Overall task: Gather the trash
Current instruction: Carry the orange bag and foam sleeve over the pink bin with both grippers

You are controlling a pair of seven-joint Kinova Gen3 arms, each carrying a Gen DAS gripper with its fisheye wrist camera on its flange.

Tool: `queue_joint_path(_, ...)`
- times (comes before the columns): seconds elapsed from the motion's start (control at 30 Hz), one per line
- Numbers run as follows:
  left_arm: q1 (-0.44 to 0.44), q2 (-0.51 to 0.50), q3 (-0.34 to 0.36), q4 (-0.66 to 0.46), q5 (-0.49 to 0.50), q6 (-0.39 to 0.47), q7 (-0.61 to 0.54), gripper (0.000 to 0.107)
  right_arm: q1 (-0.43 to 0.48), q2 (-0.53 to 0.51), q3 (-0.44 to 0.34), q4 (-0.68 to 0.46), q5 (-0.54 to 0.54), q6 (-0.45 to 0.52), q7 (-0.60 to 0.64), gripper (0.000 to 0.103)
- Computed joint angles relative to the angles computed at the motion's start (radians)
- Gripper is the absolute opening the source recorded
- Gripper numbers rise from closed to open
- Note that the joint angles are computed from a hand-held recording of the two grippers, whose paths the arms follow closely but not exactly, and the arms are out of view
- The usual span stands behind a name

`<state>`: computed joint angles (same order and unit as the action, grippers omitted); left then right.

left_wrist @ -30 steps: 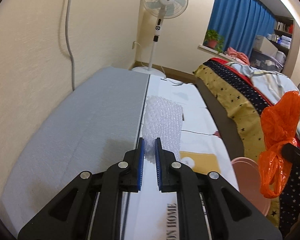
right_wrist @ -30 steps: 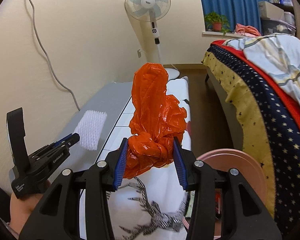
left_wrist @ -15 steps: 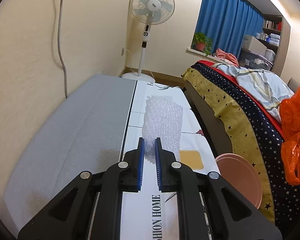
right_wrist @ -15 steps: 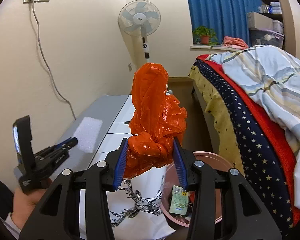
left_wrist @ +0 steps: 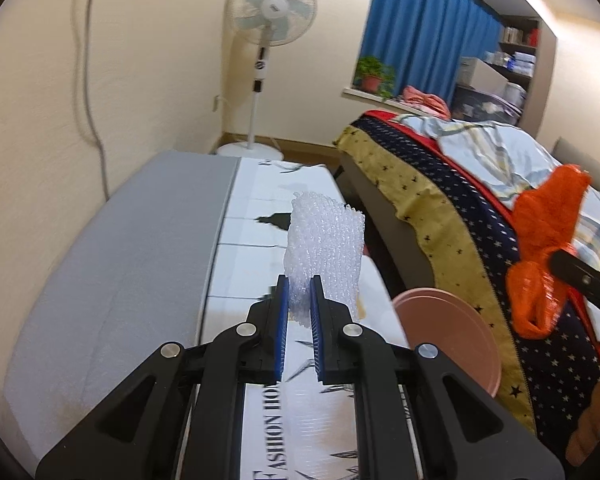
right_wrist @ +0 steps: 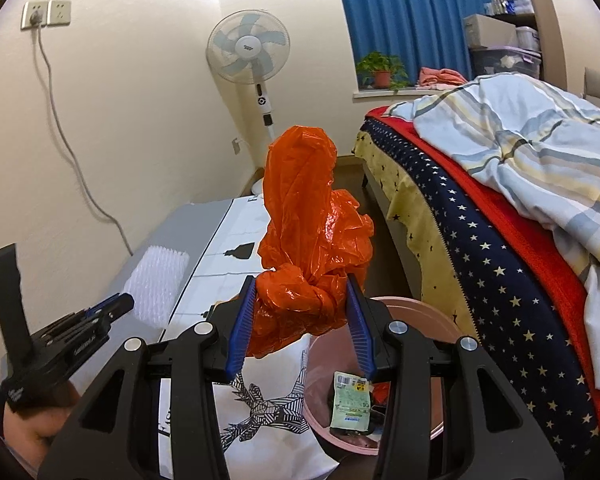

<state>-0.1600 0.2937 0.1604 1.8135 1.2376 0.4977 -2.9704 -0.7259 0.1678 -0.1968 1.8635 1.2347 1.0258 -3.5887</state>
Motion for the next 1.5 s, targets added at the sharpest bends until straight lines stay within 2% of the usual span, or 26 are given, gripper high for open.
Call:
queue_joint_path(0.07,0.007,0.001,-0.002,-0.014,-0.035,0.030,0.032,0.011,0.003,-0.006,0.003,0.005,0.002,0.003,-0.012,0.044)
queue_joint_path(0.2,0.021,0.001,0.009,-0.027,-0.073,0.036,0.061,0.011,0.011,-0.008,0.003,0.012,-0.005,0.021,-0.022,0.044)
queue_joint_path(0.47,0.030,0.018,0.042,0.004,0.070,0.010,-0.124,0.011,0.022,0.012,0.012,0.013,-0.033,0.061,-0.037,0.044)
queue_joint_path(0.53,0.039,0.027,0.041,0.013,0.120,0.007,-0.183,0.011,0.023,0.019,0.016,0.010,-0.042,0.072,-0.026,0.044)
queue_joint_path(0.73,0.096,0.072,0.025,0.020,0.184,-0.001,-0.276,0.011,0.028,0.032,0.029,0.012,-0.075,0.090,-0.026,0.044)
queue_joint_path(0.93,0.134,0.125,0.031,-0.007,0.164,0.002,-0.252,0.011,0.040,0.052,0.042,0.004,-0.103,0.092,-0.006,0.044)
queue_joint_path(1.5,0.156,0.195,0.104,-0.060,0.115,-0.030,-0.239,0.011,0.057,0.064,0.065,0.012,-0.156,0.091,-0.005,0.045)
